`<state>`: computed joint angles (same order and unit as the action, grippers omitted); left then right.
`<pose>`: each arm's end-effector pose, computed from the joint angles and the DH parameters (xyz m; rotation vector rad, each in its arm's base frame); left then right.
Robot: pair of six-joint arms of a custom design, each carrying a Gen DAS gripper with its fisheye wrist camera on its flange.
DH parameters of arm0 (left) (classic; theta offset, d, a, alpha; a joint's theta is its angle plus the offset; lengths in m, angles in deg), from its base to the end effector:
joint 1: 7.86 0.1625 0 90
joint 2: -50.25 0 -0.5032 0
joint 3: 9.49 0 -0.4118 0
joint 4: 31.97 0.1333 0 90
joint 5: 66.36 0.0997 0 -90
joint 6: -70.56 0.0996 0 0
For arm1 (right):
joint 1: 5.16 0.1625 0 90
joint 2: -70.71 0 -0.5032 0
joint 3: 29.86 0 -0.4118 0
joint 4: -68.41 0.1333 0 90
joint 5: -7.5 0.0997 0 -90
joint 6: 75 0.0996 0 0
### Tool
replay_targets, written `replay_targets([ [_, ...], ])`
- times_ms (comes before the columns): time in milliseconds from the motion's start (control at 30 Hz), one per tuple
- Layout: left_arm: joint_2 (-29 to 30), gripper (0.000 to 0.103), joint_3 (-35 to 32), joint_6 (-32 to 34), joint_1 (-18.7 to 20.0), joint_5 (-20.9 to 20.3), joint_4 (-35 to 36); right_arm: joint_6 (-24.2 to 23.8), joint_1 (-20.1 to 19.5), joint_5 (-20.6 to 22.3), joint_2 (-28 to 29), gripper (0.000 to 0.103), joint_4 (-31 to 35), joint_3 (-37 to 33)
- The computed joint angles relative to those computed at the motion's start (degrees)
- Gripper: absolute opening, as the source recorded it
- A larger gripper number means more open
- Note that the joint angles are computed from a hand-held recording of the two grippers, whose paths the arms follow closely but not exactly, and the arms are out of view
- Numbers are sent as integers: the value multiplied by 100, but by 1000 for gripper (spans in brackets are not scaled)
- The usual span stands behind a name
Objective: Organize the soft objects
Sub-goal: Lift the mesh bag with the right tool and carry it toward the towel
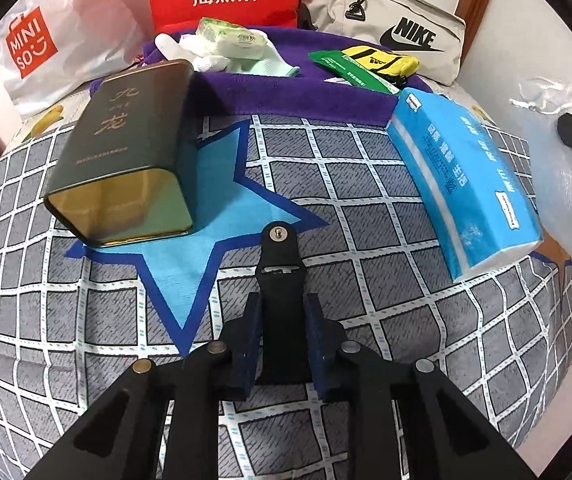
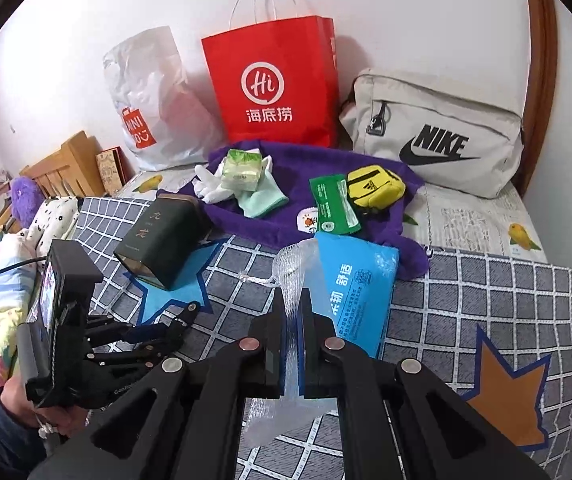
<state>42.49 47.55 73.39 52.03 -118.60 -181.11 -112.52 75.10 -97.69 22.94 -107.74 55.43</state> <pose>-0.2729 -0.8578 -0.1422 0.6405 2.4277 -0.4128 -0.0302 -0.8094 0.2956 0.4411 -2.3935 0.8758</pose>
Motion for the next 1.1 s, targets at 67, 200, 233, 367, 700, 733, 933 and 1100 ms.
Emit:
replay_targets([
  [67, -68, 20, 91, 44, -21, -32, -22, 0, 28, -26, -14, 4, 40, -8],
  [200, -242, 20, 323, 236, -98, -171, -294, 7, 74, -52, -42, 4, 21, -34],
  [233, -267, 20, 345, 298, -121, -181, -367, -4, 91, -104, -30, 4, -30, -49],
  [367, -338, 20, 349, 502, -169, -272, -496, 74, 118, -168, -33, 4, -61, -118],
  [700, -254, 20, -202, 683, -168, -484, -397, 33, 171, -209, 17, 4, 125, -381],
  [733, -245, 20, -241, 695, -168, -504, -400, 40, 172, -202, 35, 4, 170, -436],
  [933, -31, 20, -886, 778, -135, -523, -113, 15, 195, -152, 188, 4, 460, -818],
  [1100, 184, 20, -1523, 793, -87, -551, 158, -15, 214, -145, 400, 4, 784, -1283],
])
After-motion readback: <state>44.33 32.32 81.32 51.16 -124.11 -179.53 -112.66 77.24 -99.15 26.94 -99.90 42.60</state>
